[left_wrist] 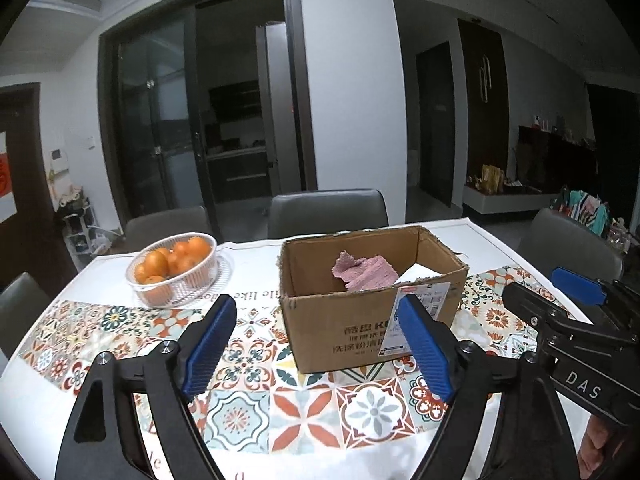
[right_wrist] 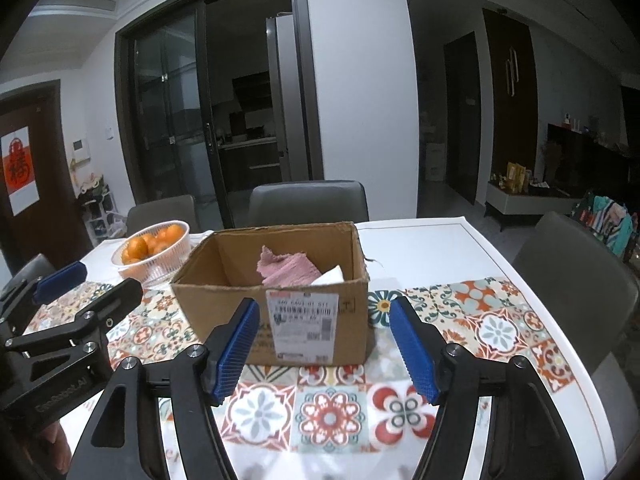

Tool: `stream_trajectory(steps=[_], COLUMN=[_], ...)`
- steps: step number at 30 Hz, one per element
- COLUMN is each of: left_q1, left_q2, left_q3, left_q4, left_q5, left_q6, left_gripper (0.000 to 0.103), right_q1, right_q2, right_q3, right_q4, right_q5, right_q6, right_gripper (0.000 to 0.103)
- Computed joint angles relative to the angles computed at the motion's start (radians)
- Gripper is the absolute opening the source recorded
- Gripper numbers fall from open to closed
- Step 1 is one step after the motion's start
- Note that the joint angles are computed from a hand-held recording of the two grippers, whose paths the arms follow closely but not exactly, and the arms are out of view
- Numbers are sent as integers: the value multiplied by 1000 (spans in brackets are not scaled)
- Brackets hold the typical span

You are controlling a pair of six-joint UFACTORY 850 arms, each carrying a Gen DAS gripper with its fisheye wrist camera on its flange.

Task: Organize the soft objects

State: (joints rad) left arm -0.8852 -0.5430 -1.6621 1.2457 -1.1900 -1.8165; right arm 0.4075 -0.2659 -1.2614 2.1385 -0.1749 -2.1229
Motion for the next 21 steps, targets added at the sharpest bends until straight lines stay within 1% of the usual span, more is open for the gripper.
stream_trajectory(steps=[2,4,7,9,11,16,18,21], left_q1=[-23,-42,-72,-93,-112,-147,-162,-180], left_q2=[1,2,6,7,8,0,-3,-10], left_q3=[0,3,10,16,21,22,23,22], left_q4=[3,9,12,14,15,12,6,-8], left_q5=[-34,-68,-112,-141,-169,-228,-247,-278], left_q6=[-8,-20,-45,-64,-75,-78,-83,-95], left_gripper=[88,90,94,97,98,100,101,102], right_q1=[-2,-3,-2,-4,-4,4,5,5], right_q2=[36,74,128,168,196,266,287,308], right_q3=[42,86,145,188,217,298,326,352], right_q4=[78,189,417,516,564,778,836,852], right_q5=[-8,-16,-27,-38,-48,-68,-82,-86], right_q6=[-80,-199,-434,-534,-580,-799,-859,-876], right_gripper=[69,72,74,76,78,84,85,86])
